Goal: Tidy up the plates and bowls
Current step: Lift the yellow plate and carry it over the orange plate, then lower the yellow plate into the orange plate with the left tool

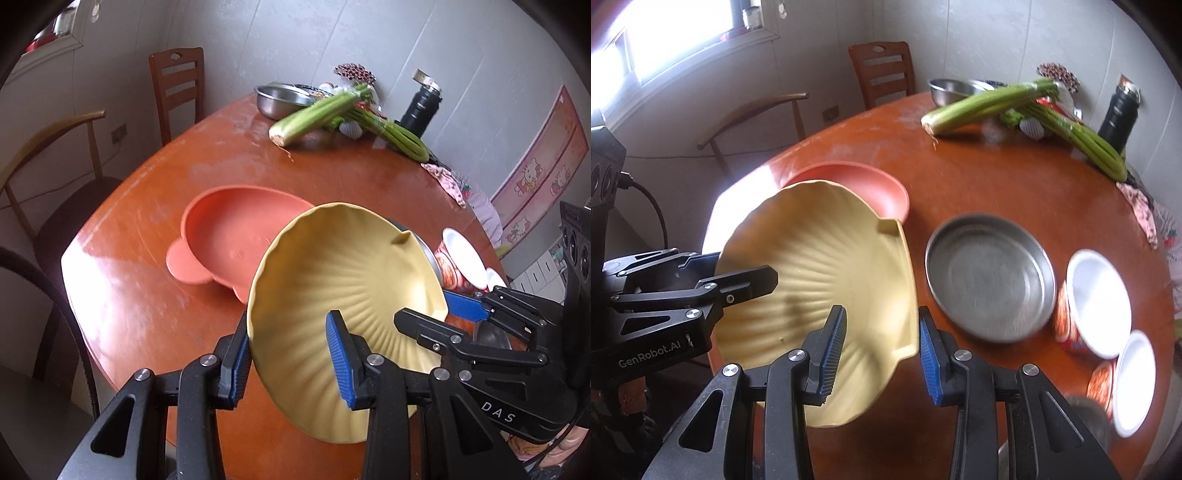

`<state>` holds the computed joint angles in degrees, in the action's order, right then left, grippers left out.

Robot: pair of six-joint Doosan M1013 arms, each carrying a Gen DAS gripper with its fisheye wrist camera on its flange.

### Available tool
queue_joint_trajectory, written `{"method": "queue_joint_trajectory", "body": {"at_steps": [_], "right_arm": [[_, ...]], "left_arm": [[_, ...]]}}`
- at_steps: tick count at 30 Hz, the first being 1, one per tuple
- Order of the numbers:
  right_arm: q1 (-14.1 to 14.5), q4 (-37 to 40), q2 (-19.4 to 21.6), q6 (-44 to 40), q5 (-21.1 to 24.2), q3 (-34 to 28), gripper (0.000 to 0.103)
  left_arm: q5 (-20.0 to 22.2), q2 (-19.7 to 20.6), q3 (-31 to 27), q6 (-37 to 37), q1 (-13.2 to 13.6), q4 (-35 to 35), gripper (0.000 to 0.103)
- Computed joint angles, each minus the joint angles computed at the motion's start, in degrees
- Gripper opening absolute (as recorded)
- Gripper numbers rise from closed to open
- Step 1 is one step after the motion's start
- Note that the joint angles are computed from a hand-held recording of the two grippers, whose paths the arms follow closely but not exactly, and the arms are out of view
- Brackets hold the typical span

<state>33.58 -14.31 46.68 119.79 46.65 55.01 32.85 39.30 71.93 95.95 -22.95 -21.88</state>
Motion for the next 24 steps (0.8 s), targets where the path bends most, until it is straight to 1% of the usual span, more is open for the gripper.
{"method": "queue_joint_trajectory", "body": {"at_steps": [4,11,20,23,24], "right_arm": [[0.0,-0.6,1.9,-0.9,2.2,-4.2,0.040],[-0.2,-1.4,6.7,-2.5,8.0,-13.9,0.040],[-1.0,0.1,14.2,-4.7,15.8,-28.1,0.040],[-1.2,0.5,17.1,-5.5,18.9,-33.5,0.040],[-1.3,0.7,18.5,-6.0,20.5,-36.2,0.040]], "left_arm": [[0.5,0.9,-1.9,0.3,0.7,-0.2,0.039],[2.1,3.3,-6.0,-0.5,1.8,0.0,0.039],[4.1,6.7,-11.5,-1.9,3.0,0.3,0.039],[4.8,7.7,-13.0,-2.2,3.4,-0.2,0.039],[5.1,8.1,-13.5,-2.3,3.4,-0.2,0.039]]}}
